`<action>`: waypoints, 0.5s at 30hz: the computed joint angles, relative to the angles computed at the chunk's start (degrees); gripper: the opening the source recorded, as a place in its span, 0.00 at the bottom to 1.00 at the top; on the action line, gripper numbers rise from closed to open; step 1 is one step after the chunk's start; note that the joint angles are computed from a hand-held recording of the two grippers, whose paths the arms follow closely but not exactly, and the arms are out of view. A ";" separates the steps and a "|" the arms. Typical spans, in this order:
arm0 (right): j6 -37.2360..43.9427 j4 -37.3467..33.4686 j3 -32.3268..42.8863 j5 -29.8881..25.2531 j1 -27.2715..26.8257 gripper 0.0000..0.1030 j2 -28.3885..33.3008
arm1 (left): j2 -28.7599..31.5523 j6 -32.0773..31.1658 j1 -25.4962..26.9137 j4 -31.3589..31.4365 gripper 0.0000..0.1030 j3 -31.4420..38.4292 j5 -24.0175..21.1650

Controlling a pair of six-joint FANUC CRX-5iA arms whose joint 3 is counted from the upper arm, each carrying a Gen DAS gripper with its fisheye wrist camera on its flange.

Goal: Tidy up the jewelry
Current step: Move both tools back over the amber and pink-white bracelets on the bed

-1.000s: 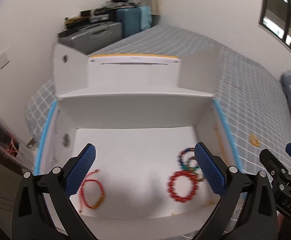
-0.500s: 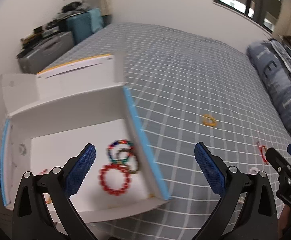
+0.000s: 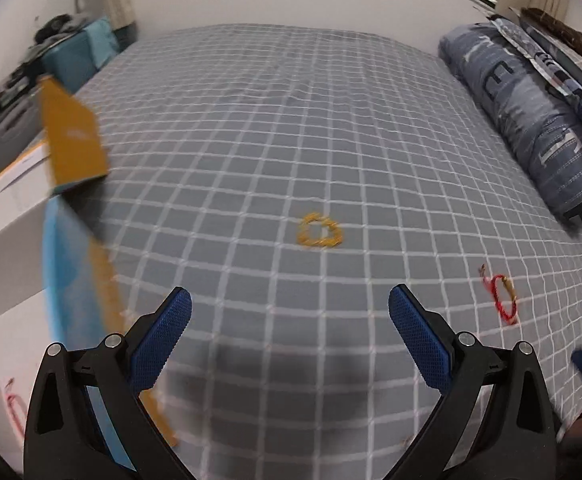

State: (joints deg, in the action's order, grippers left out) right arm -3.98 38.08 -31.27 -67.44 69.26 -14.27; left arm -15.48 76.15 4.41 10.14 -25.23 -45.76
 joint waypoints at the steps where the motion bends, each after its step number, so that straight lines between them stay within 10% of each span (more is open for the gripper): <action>1: 0.58 -0.66 -0.41 0.31 -0.35 0.93 -0.14 | 1.07 0.31 -0.64 0.02 0.94 0.08 1.34; 15: 4.47 -8.45 -4.54 6.49 -4.08 0.93 -0.94 | 22.22 12.52 -7.07 -12.79 0.94 15.10 2.18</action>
